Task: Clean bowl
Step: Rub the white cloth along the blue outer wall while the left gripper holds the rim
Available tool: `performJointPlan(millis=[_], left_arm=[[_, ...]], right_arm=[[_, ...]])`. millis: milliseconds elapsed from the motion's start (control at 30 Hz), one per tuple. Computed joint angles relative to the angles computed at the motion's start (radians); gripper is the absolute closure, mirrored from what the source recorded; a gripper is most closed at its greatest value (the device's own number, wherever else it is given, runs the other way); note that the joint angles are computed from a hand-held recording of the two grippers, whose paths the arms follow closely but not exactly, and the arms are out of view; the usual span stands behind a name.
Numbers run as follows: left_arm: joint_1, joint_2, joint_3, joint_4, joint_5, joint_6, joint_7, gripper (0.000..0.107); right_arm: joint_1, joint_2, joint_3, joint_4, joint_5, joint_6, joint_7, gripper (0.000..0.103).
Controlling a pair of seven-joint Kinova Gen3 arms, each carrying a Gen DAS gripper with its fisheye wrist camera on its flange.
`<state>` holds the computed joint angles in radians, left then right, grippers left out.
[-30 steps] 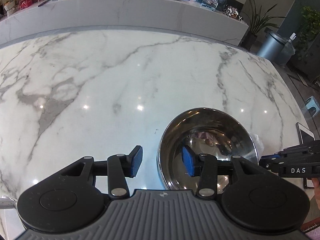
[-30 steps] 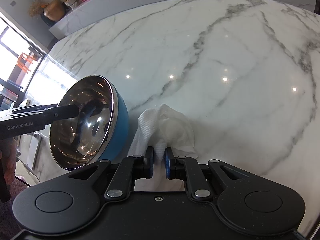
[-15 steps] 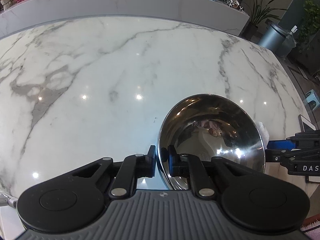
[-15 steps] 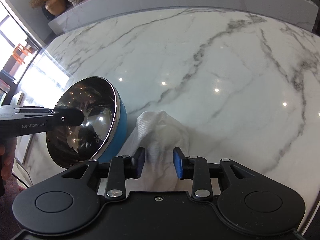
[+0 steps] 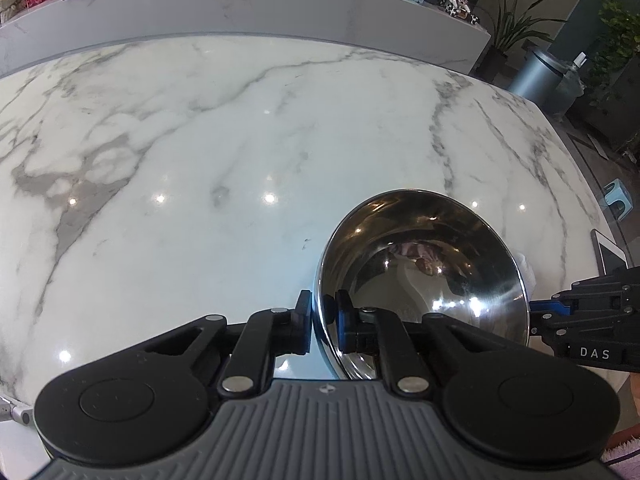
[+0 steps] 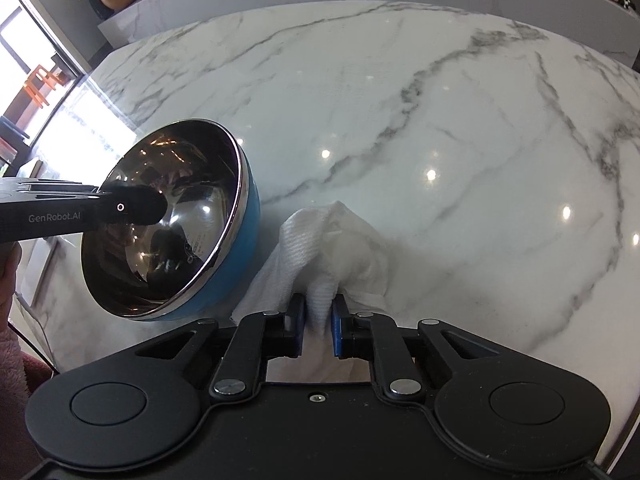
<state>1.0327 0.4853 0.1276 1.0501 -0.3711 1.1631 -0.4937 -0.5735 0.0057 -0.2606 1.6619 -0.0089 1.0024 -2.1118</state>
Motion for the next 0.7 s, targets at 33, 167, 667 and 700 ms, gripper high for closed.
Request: performJointPlan(millis=[33, 167, 667, 700], left_arm=[[0.0, 0.001, 0.001, 0.0, -0.001, -0.004, -0.005, 0.097], [0.004, 0.008, 0.002, -0.003, -0.013, -0.018, -0.042, 0.097], [0.005, 0.048, -0.005, -0.074, -0.002, 0.017, -0.179, 0.095], [0.005, 0.049, -0.006, -0.076, 0.0, 0.015, -0.189, 0.095]], right_arm=[[0.005, -0.003, 0.005, 0.004, -0.014, -0.008, 0.01, 0.093], [0.03, -0.016, 0.021, 0.021, -0.087, -0.034, 0.066, 0.093], [0.108, -0.072, 0.06, 0.02, -0.216, -0.07, 0.2, 0.093], [0.113, -0.07, 0.062, 0.016, -0.219, -0.07, 0.206, 0.093]])
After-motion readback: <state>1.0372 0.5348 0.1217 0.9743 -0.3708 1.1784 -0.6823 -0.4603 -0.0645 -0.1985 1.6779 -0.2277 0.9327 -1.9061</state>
